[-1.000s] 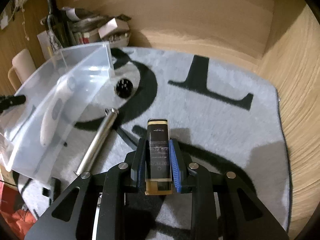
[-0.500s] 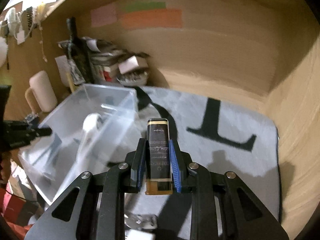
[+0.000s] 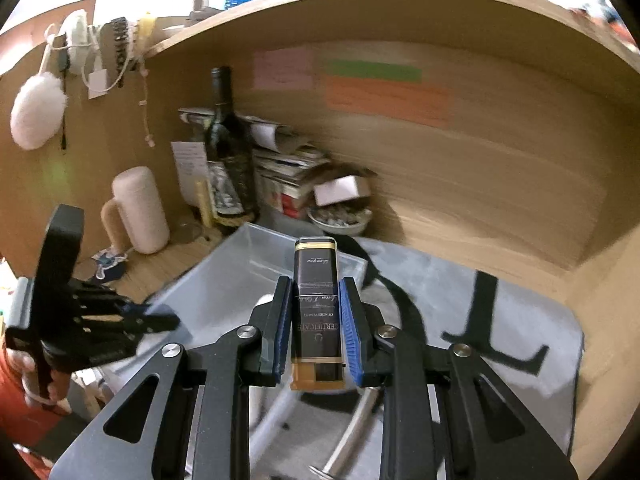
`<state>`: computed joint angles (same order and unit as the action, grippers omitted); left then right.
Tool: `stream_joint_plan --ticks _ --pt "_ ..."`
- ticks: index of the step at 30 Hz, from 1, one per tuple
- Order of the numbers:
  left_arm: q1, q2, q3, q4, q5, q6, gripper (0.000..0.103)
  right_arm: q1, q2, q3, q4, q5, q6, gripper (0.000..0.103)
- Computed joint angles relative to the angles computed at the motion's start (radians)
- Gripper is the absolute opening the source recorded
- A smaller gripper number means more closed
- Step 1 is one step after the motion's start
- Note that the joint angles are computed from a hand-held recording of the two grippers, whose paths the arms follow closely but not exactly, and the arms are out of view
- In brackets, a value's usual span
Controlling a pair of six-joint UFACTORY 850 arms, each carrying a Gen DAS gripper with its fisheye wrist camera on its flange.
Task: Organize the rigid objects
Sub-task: 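Lift the black-and-gold tube with the right gripper and carry it over the box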
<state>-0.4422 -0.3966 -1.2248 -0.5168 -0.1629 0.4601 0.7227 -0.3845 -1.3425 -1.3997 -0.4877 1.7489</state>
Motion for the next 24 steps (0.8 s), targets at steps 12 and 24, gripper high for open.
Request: stream_joint_plan --ticks 12,24 --pt "0.014 0.003 0.013 -0.265 -0.002 0.280 0.013 0.003 -0.135 -0.157 0.296 0.063 -0.338 0.022" --pt "0.025 0.008 0.026 -0.458 -0.012 0.485 0.012 0.000 -0.252 -0.280 0.734 0.036 -0.814 0.022"
